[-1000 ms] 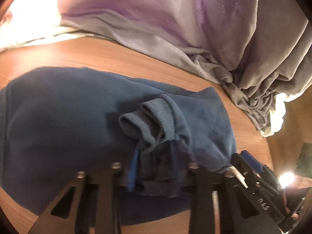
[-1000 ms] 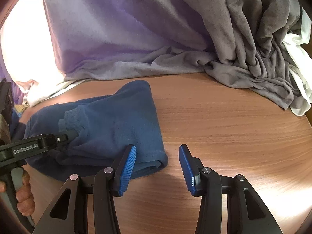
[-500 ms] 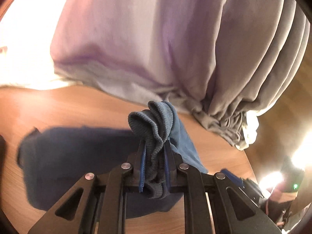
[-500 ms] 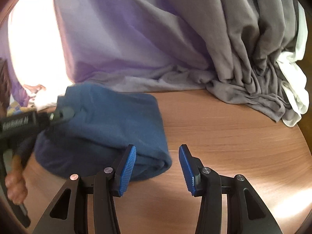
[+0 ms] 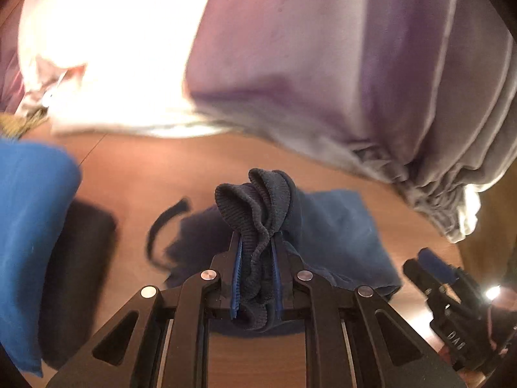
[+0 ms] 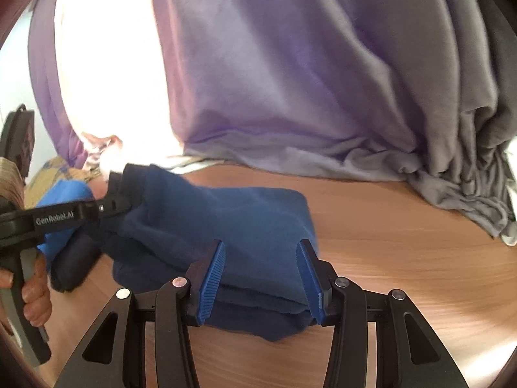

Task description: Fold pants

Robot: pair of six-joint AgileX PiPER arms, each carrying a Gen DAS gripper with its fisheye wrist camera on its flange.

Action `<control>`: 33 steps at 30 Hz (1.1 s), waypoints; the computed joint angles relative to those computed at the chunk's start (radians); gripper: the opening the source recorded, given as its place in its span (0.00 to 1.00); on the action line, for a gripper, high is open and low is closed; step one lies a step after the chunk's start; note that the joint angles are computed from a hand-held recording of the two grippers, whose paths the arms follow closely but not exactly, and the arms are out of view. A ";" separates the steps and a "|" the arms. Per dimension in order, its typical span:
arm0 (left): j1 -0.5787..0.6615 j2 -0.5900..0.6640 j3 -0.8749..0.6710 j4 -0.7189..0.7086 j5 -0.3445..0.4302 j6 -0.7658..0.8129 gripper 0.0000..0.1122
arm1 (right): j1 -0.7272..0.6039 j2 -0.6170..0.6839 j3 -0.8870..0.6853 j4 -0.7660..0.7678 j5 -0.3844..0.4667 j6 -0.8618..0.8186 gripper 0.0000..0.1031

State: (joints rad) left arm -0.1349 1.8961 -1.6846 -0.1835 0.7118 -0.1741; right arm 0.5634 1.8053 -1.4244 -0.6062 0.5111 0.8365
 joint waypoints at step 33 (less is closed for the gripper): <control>0.046 0.065 0.083 -0.057 -0.078 0.009 0.65 | -0.099 0.211 -0.192 0.172 0.055 -0.127 0.67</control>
State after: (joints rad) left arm -0.0887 1.9615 -1.6018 -0.2406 0.6342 -0.1652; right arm 0.4647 2.0161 -1.6166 -0.4346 0.5657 0.7096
